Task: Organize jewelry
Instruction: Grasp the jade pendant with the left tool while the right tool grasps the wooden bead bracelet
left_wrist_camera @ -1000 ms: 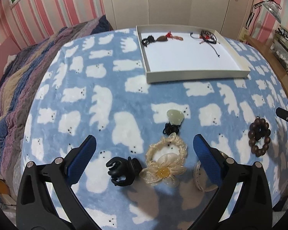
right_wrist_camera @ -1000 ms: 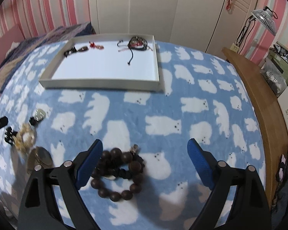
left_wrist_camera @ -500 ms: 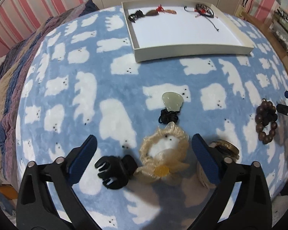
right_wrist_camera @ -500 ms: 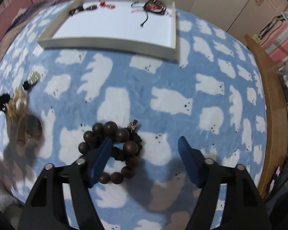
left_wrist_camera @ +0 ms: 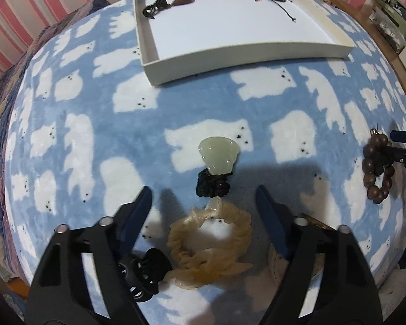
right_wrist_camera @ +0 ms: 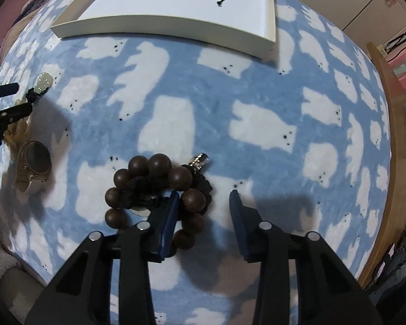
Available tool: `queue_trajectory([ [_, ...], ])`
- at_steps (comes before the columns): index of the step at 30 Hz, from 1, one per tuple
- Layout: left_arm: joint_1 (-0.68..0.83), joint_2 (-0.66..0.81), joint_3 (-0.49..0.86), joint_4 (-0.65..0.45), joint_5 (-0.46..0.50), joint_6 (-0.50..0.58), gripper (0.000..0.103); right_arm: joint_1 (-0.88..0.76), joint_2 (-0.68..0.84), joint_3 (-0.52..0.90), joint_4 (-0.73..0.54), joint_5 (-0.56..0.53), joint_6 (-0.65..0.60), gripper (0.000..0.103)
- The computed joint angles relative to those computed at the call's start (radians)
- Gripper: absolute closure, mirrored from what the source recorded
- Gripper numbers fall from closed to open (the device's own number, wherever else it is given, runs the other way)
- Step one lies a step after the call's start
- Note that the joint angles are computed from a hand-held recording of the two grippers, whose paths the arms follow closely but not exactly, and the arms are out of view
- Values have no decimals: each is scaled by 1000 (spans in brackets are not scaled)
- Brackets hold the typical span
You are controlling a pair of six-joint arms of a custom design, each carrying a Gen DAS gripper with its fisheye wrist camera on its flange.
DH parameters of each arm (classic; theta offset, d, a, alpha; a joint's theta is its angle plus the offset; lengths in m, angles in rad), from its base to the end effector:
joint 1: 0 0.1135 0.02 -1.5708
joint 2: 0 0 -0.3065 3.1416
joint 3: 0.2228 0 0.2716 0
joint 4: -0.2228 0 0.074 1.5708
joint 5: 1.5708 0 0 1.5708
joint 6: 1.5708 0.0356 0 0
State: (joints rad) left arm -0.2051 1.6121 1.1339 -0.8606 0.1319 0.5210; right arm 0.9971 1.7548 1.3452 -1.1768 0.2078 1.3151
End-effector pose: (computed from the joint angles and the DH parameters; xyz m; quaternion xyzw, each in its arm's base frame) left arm 0.3129 -0.0699 0.2448 0.3591 0.9238 -0.0465 0.1243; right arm 0.1914 0.2826 0.2556 0.1567 0.9822 -0.0489 0.0918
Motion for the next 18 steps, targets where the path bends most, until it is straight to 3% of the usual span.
queue_trajectory([
  [1,-1,6,3,-3,2,0,41,-2,1,-1,7,-4,-4,75],
  [5,-1,24,8,8,-4,-7,44,-1,14,9,20,-1,-7,78],
  [7,0,26,9,14,-1,-9,52,1,19,17,23,1,-14,83],
  [18,-28,69,17,46,-16,-25,66,9,10,10,35,34,-11,83],
])
